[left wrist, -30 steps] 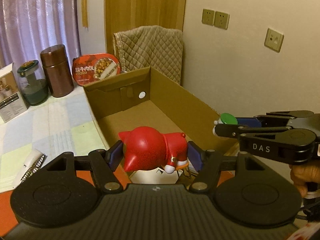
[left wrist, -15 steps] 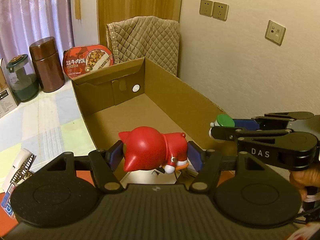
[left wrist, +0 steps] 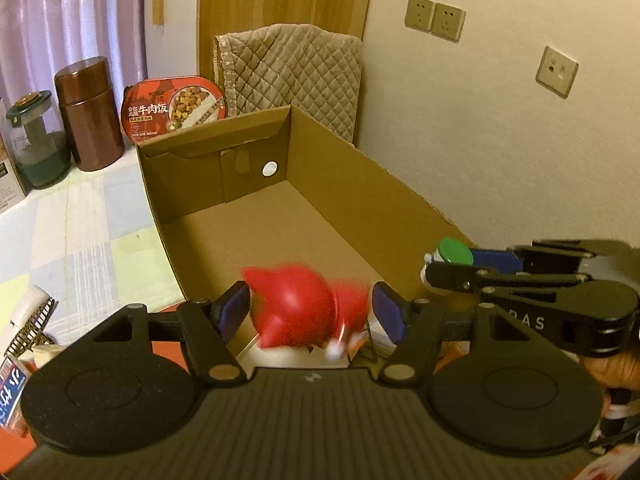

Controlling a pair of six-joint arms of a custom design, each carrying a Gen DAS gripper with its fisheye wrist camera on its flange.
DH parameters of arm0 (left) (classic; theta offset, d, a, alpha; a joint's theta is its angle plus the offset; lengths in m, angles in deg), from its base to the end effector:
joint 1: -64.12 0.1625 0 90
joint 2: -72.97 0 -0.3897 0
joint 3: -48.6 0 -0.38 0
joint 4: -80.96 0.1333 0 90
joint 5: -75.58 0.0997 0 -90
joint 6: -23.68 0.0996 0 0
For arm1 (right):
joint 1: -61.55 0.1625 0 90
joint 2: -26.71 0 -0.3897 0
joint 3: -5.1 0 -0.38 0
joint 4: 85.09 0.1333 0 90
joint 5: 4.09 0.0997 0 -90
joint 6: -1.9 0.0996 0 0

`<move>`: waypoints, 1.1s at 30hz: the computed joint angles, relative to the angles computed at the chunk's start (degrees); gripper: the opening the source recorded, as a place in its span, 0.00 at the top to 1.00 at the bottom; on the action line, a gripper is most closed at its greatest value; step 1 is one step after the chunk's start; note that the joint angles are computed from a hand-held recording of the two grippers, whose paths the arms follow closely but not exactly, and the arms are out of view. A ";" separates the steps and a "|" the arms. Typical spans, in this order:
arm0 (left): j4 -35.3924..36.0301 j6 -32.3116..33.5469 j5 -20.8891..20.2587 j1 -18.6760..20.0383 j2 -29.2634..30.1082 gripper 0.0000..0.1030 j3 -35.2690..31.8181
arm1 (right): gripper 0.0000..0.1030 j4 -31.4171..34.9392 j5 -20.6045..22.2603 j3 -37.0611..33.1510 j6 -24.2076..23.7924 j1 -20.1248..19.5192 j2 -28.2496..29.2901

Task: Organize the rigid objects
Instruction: 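Lower the red toy into the box and open the left tool, then lower the green-capped jar into the box and open the right tool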

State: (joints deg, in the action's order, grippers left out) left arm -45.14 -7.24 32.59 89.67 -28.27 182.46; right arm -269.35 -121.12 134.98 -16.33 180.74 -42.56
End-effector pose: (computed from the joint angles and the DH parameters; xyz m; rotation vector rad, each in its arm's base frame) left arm -0.2248 -0.3360 0.2781 0.6891 2.4018 -0.8546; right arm 0.2995 -0.3557 0.1773 0.8750 -2.4636 0.8447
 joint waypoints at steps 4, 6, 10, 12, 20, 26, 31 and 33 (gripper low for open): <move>0.95 -0.11 0.85 -0.80 -0.45 0.38 -0.41 | 0.74 0.18 0.09 0.17 0.33 -0.04 -0.40; 1.72 -0.38 1.44 -1.39 -1.20 0.38 -0.53 | 0.74 0.23 0.12 0.19 0.61 0.05 -0.53; 4.84 -2.26 2.94 -2.61 -3.28 0.38 -0.73 | 0.74 0.43 0.30 0.27 0.92 0.26 -0.78; 6.84 -3.25 3.67 -3.17 -4.45 0.38 -0.76 | 0.74 0.55 0.38 0.29 1.04 0.32 -0.81; 12.67 -6.41 5.00 -4.31 -7.75 0.37 -0.71 | 0.74 0.87 -0.04 -0.12 1.90 0.87 -0.06; 14.04 -7.62 5.01 -4.70 -8.77 0.37 -0.20 | 0.74 0.57 -0.31 -0.33 1.74 1.11 0.44; 13.93 -7.43 4.86 -4.89 -9.01 0.37 -0.09 | 0.74 -0.06 -0.84 -0.46 1.50 1.35 1.00; 14.10 -7.44 4.92 -5.05 -9.12 0.35 -0.10 | 0.74 -0.54 -0.84 -0.40 1.25 1.27 1.13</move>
State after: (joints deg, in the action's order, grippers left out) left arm -31.04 -14.68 37.51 84.62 -37.39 182.36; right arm -269.90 -121.96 134.58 -15.08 182.01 -41.43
